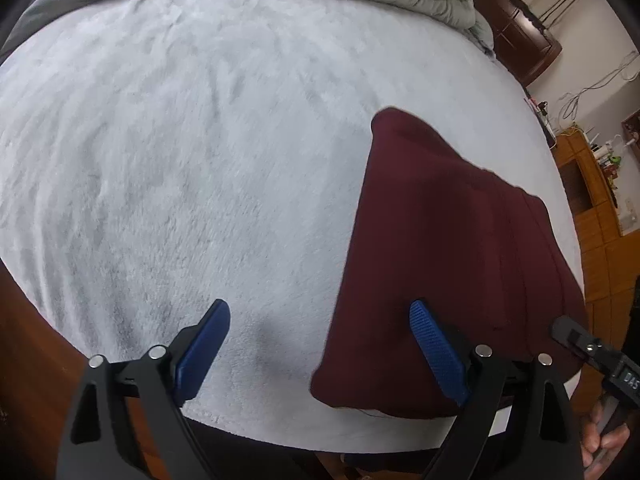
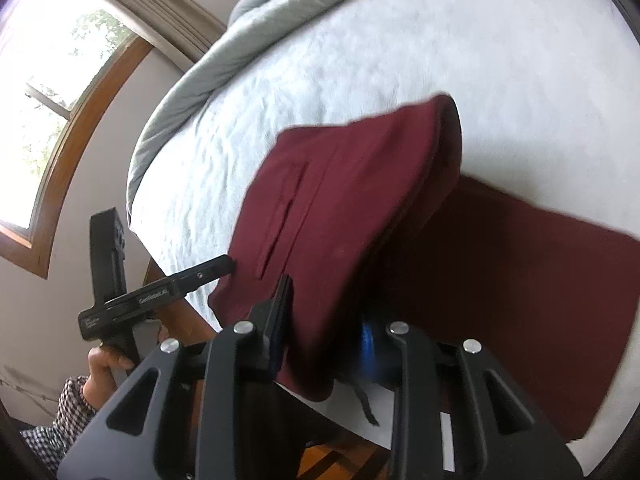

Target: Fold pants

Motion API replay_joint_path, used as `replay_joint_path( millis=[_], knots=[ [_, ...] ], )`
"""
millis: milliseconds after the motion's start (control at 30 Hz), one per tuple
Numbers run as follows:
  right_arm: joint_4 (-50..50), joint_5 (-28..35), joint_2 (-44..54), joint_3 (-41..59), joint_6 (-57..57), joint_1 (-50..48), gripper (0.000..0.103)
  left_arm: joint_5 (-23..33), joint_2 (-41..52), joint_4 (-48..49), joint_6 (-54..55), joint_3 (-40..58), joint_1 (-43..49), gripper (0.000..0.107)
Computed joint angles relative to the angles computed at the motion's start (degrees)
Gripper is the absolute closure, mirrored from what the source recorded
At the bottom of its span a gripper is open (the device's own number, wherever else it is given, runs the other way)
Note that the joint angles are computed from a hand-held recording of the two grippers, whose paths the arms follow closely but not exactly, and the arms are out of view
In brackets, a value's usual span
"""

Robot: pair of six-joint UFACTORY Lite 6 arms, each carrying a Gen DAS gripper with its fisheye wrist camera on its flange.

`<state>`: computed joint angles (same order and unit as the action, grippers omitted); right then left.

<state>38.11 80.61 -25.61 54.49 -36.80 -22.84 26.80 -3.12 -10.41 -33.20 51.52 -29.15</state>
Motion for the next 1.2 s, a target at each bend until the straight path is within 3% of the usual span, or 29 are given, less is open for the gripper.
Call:
replay_joint_path(
  millis=[200,467,767,1100,1200],
  knots=[
    [-0.9,9.6,2.8,8.2,-9.0,-14.5,0.075,0.6,2.2,-1.1,0.0,3.6,-1.9,0.015],
    [-2.3,16.0,10.1,15.2,-19.7,-31.8,0.077,1.4,9.4,1.2,-2.5,11.5,-8.0,0.015],
    [-5.9,15.7,17.5,15.9,-27.7,-43.7,0.08,2.3,16.5,1.4,-3.6,18.8,-13.2,0.015],
    [-11.5,6.4,20.8,7.6,-32.7,-50.8,0.081,2.6,21.0,1.3,-3.2,21.5,-15.3,0.013],
    [-12.2,6.5,20.8,7.7,-32.4,-49.8,0.065,2.1,22.7,0.3,-2.7,22.0,-15.4,0.011]
  ],
)
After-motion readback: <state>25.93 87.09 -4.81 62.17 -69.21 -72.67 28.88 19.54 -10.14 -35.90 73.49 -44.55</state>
